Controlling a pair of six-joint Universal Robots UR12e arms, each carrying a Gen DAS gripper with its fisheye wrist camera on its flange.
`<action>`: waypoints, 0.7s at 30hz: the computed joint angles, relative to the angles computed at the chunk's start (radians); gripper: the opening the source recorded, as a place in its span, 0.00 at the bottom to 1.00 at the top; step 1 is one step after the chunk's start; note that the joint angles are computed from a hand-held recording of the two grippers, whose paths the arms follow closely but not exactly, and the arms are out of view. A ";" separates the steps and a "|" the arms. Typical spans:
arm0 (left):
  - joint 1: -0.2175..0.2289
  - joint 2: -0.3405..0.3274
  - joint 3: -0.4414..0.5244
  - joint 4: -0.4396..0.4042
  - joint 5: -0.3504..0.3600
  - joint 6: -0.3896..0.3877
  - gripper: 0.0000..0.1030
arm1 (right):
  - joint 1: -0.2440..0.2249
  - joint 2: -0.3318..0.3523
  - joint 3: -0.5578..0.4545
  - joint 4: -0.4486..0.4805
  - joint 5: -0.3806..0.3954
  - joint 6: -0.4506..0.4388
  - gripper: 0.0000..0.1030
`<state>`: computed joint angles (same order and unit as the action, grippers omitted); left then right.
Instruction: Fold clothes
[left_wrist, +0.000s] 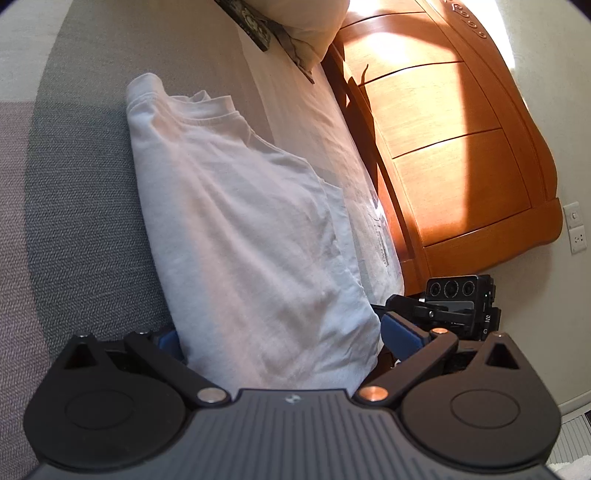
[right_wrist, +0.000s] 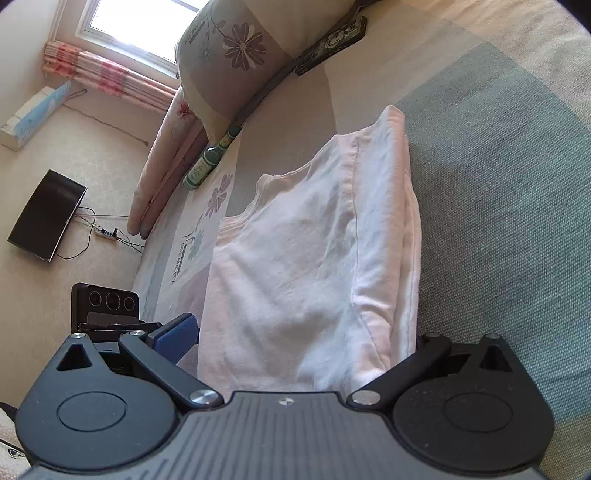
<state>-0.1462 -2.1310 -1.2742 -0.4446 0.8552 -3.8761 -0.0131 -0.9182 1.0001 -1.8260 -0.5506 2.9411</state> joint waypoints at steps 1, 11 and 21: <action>-0.002 -0.012 0.017 0.004 0.006 -0.013 0.99 | 0.004 0.010 -0.013 -0.013 0.000 0.026 1.00; 0.000 -0.024 0.015 0.099 0.012 -0.122 0.98 | 0.016 0.030 -0.039 -0.052 -0.013 0.042 1.00; -0.007 -0.025 0.022 0.117 0.045 -0.165 0.97 | 0.031 -0.001 -0.003 -0.174 -0.103 0.033 1.00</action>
